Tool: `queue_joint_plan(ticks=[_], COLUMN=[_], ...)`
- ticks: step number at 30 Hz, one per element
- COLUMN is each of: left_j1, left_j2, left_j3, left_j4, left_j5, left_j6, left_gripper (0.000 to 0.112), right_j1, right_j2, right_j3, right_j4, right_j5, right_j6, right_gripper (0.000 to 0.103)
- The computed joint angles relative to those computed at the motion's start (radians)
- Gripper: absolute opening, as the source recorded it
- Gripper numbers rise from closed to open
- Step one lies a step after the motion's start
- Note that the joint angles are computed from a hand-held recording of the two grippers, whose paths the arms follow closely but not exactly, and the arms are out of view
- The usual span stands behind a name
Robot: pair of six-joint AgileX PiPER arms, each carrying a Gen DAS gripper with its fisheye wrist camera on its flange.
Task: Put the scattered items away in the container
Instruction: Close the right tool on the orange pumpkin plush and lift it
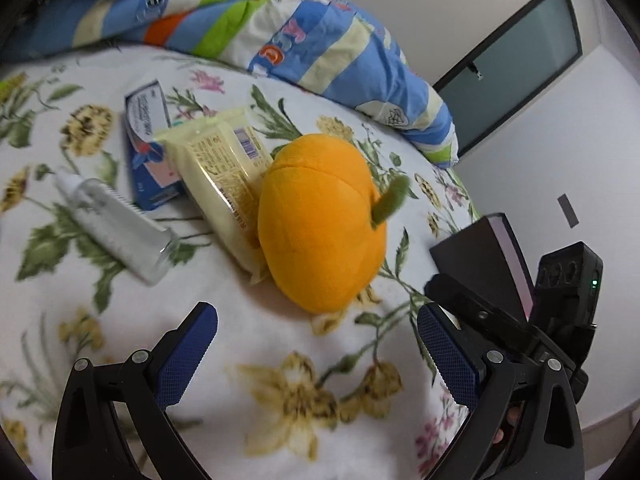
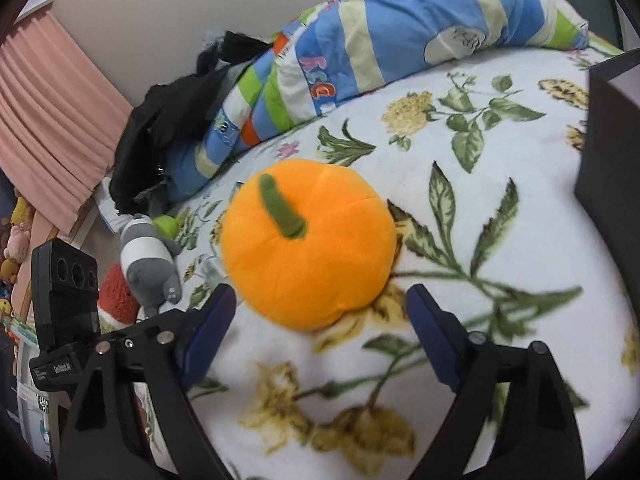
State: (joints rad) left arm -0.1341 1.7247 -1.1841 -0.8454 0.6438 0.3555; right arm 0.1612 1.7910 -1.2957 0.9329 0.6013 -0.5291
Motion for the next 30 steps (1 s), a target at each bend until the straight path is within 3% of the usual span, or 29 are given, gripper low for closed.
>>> queue_joint_plan(ticks=[9,14,19,23,30], left_j1=[0.017,-0.006,-0.003,-0.002,-0.008], left_j2=[0.166,0.192,0.205,0.257,0.283], left_j3=[-0.143,-0.176,-0.171,-0.221,-0.229], left_j4=[-0.088,-0.086,-0.166,-0.159,-0.208], left_j5=[0.032,-0.001,-0.03,-0.008,-0.029], left_j6=[0.094,0.122,0.201,0.195,0.243], left_gripper=[0.1,0.1,0.097,0.095,0.092], right_j1=[-0.037,-0.021,-0.038,-0.058,-0.069], right_j2=[0.186,0.227,0.309,0.389,0.437], right_j3=[-0.194,-0.264,-0.362,-0.449,-0.472], right_j4=[0.079,0.055,0.072,0.094,0.199], right_j5=[0.09,0.071,0.133,0.218,0.265], right_j6=[-0.04,-0.027,-0.004,0.041,0.003], right_gripper=[0.088,0.088,0.089,0.096,0.092])
